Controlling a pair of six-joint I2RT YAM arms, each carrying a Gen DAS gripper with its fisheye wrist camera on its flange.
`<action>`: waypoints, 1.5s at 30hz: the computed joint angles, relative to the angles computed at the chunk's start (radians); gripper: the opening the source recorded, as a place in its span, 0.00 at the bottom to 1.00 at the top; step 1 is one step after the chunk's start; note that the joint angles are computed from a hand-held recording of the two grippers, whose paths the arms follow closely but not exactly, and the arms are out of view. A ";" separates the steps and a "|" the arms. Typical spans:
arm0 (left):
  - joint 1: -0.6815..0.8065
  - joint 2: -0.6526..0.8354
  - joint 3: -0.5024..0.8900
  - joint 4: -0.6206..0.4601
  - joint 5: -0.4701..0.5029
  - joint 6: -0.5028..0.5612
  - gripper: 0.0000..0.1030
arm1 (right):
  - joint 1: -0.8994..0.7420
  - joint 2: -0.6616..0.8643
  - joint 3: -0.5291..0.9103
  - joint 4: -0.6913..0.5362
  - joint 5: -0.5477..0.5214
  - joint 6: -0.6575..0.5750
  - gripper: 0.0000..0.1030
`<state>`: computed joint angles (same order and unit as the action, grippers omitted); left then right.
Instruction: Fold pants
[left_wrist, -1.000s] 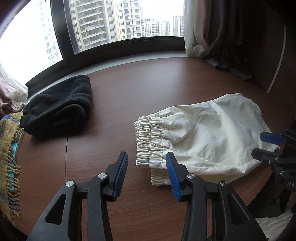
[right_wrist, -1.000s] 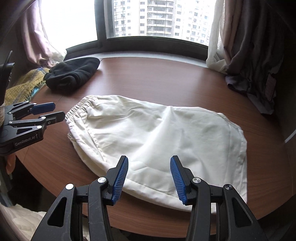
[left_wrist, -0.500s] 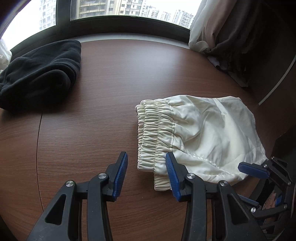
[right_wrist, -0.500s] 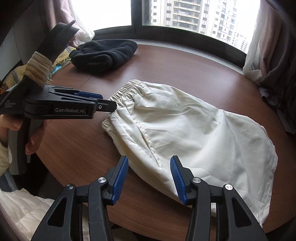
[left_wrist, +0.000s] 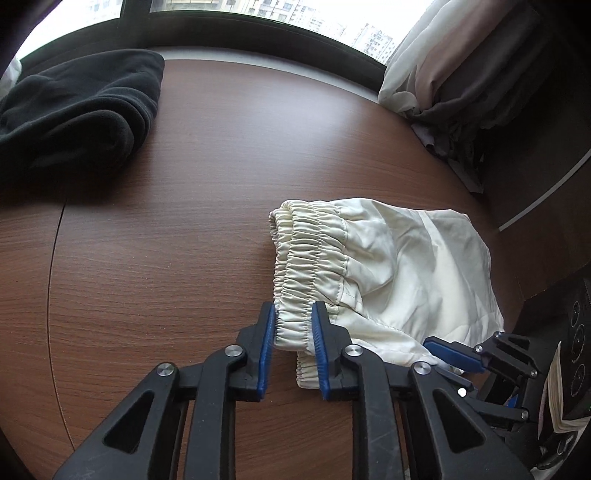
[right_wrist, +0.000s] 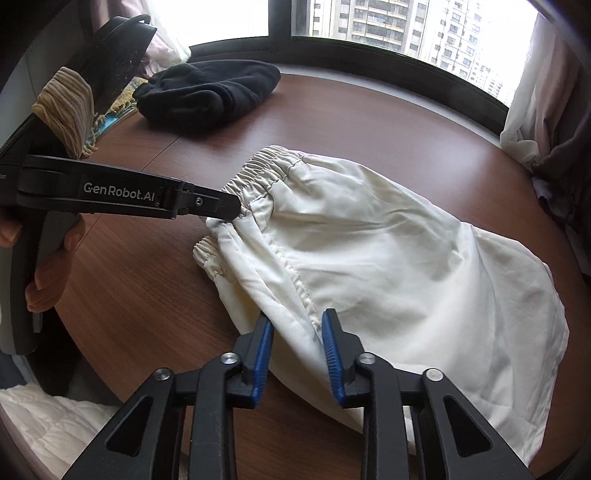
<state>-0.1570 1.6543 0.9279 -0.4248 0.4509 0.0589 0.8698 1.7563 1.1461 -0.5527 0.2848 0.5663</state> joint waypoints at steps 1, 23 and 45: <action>0.007 -0.010 0.004 -0.009 0.008 -0.002 0.15 | -0.002 -0.004 0.000 -0.002 0.005 -0.003 0.15; -0.101 -0.321 -0.082 -0.124 0.014 -0.126 0.11 | 0.018 -0.331 0.006 -0.239 0.113 -0.201 0.05; -0.105 -0.288 -0.187 -0.072 -0.128 -0.118 0.18 | 0.056 -0.227 -0.178 -0.126 -0.119 -0.210 0.05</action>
<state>-0.2616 1.3666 0.7412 -0.4966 0.3230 -0.0590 0.9261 1.5297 0.9686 -0.6787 0.1656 0.3562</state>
